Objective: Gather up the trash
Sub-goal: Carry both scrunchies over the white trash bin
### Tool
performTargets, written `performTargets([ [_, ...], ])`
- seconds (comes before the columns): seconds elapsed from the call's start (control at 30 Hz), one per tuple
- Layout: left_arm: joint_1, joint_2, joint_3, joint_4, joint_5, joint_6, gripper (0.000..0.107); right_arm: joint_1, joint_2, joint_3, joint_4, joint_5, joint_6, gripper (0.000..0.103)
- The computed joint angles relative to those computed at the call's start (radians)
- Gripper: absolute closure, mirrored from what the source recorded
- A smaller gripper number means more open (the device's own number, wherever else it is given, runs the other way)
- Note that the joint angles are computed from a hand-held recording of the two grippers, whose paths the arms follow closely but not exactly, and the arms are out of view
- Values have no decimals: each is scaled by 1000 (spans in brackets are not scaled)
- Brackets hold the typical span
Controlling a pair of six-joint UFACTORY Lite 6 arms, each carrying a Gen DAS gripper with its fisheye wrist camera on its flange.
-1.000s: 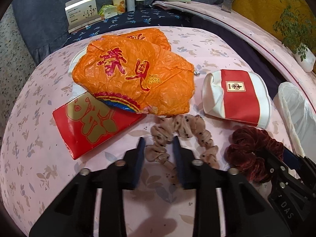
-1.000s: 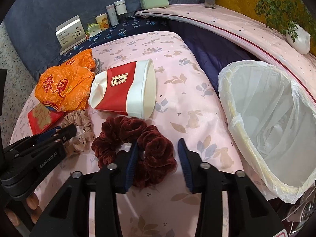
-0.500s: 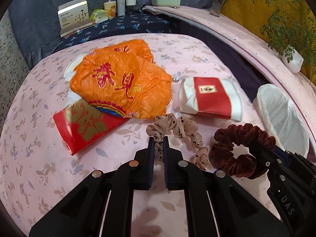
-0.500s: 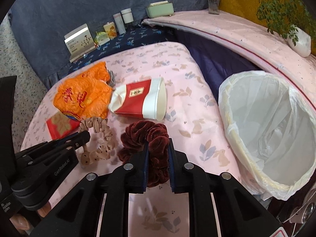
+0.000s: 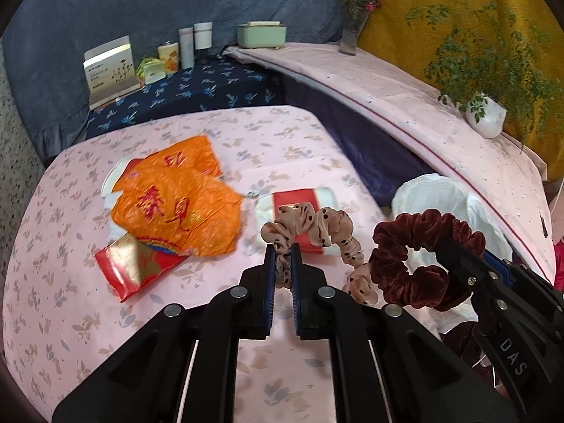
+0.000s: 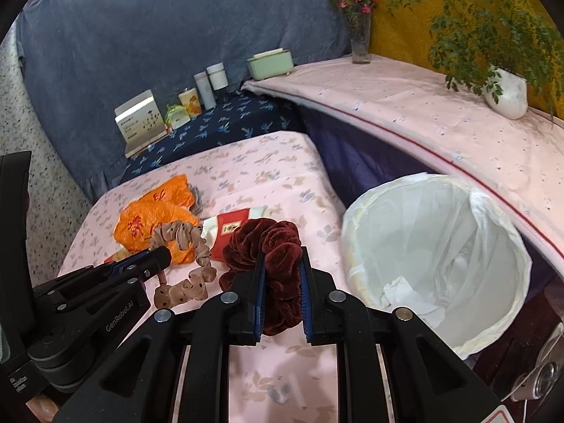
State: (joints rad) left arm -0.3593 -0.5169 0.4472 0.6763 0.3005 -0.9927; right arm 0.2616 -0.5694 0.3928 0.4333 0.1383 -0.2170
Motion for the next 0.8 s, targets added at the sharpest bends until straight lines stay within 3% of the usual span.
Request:
performTargets([
  [0.37, -295, 172, 198, 283, 121, -365, 99, -479, -125, 8, 537, 261, -710, 88],
  [0.6, -415, 327, 331, 371, 158, -467, 99, -760, -67, 36, 703, 400, -981, 88],
  [0.8, -483, 452, 430, 409, 164, -503, 99, -894, 25, 72, 780, 449, -1110, 88],
])
